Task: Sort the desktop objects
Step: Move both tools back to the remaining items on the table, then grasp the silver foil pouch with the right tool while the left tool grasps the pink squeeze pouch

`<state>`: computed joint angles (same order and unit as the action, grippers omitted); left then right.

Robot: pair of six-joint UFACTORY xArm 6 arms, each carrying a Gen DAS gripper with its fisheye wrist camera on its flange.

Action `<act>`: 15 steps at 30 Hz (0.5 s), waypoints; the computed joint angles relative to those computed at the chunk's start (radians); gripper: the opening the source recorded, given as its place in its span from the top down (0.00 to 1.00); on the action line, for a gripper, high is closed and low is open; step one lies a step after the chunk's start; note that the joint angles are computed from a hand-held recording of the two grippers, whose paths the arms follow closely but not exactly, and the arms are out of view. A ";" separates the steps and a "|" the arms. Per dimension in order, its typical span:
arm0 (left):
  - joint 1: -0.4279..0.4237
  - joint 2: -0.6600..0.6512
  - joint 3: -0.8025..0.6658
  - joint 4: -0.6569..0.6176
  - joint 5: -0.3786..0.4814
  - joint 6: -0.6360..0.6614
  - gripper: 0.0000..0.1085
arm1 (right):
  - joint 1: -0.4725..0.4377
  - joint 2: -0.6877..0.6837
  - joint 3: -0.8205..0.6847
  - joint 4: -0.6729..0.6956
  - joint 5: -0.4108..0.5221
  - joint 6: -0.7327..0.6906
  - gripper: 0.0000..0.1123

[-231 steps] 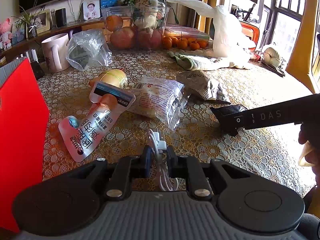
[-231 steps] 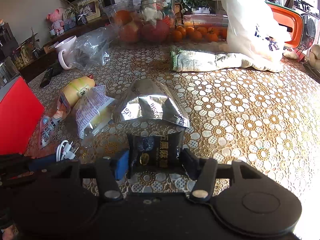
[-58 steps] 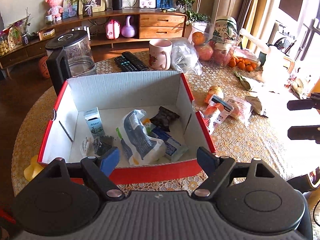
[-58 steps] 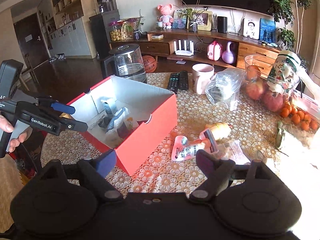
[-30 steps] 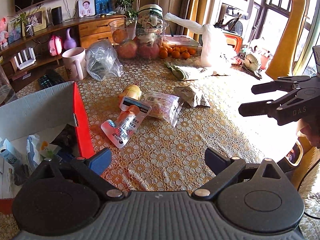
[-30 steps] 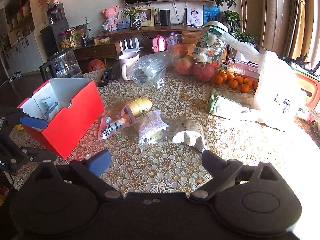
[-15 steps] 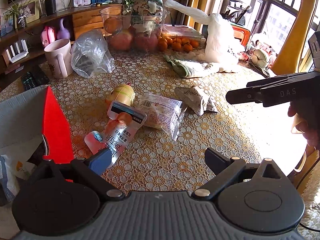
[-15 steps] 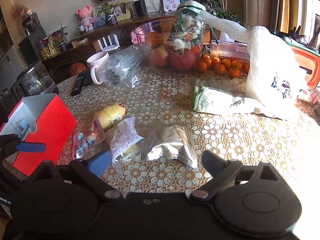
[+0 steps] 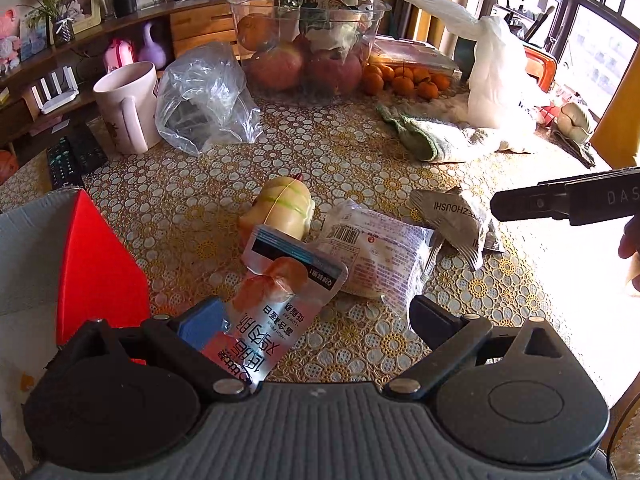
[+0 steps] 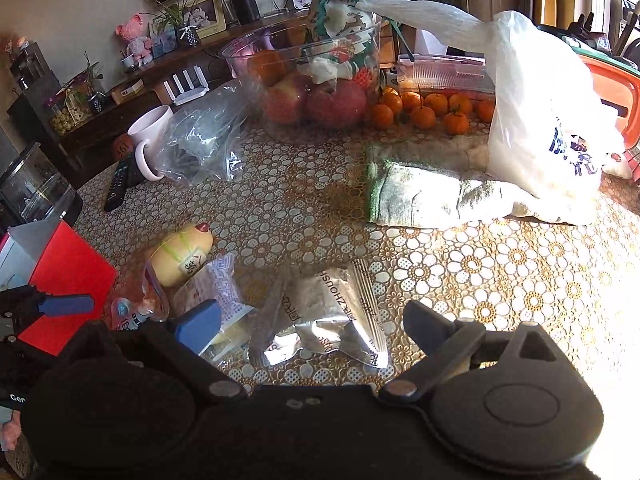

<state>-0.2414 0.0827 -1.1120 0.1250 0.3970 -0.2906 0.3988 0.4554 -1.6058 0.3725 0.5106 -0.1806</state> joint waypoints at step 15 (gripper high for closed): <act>0.014 0.122 -0.106 0.014 0.092 0.029 0.08 | 0.001 0.160 -0.181 -0.098 0.070 0.138 0.13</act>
<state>-0.2277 0.2046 -1.2185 0.1388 0.4892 -0.2613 0.4003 0.6152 -1.7866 0.2746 0.5811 -0.0431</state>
